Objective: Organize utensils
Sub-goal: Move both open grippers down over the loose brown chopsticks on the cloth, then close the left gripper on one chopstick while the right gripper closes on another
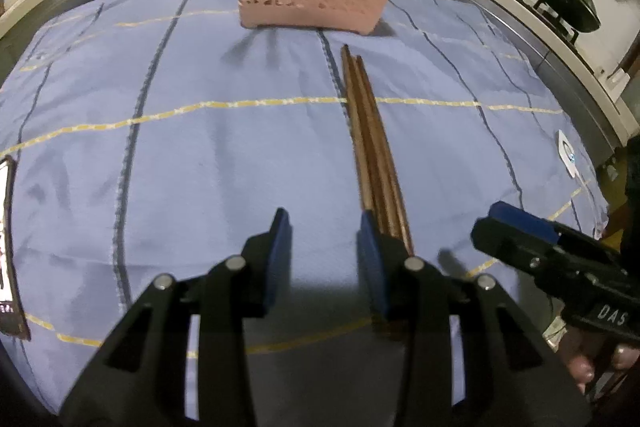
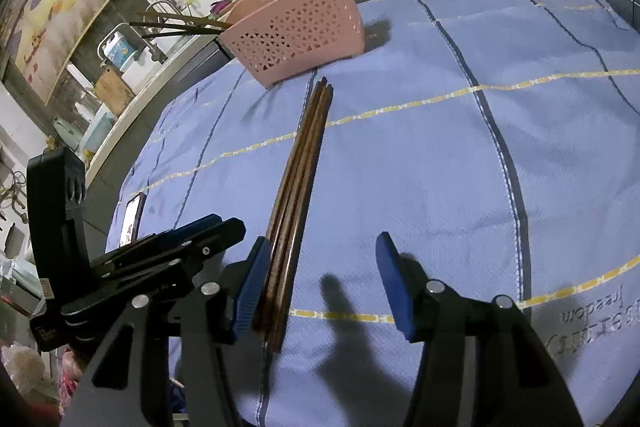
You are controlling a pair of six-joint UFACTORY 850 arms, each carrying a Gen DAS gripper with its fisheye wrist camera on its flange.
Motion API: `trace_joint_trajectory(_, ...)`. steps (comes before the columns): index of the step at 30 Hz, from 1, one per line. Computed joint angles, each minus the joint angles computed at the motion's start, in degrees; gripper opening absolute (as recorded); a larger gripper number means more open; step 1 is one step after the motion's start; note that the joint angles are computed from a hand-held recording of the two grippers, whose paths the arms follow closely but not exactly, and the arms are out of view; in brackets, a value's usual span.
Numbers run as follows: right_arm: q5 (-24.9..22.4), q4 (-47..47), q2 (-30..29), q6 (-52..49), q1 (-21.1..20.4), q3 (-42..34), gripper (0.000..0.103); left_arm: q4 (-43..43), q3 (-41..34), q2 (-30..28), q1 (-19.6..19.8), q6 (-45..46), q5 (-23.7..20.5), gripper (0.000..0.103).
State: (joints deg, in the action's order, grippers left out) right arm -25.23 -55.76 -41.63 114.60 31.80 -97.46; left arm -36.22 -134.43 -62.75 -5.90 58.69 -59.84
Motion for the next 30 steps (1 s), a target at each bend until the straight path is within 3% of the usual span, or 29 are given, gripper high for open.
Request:
trace_joint_trajectory(5,0.4,0.0,0.3,0.0,0.0,0.5,0.055,0.2,1.8,1.0,-0.6,1.5,0.3,0.035)
trace_joint_trajectory(15,1.0,-2.3,0.8,2.5,0.0,1.5,0.055,2.1,9.9,5.2,-2.3,4.2,9.5,0.035)
trace_joint_trajectory(30,-0.2,-1.2,0.7,1.1,0.4,1.1,0.055,2.3,11.9,6.3,-2.8,5.3,14.0,0.035)
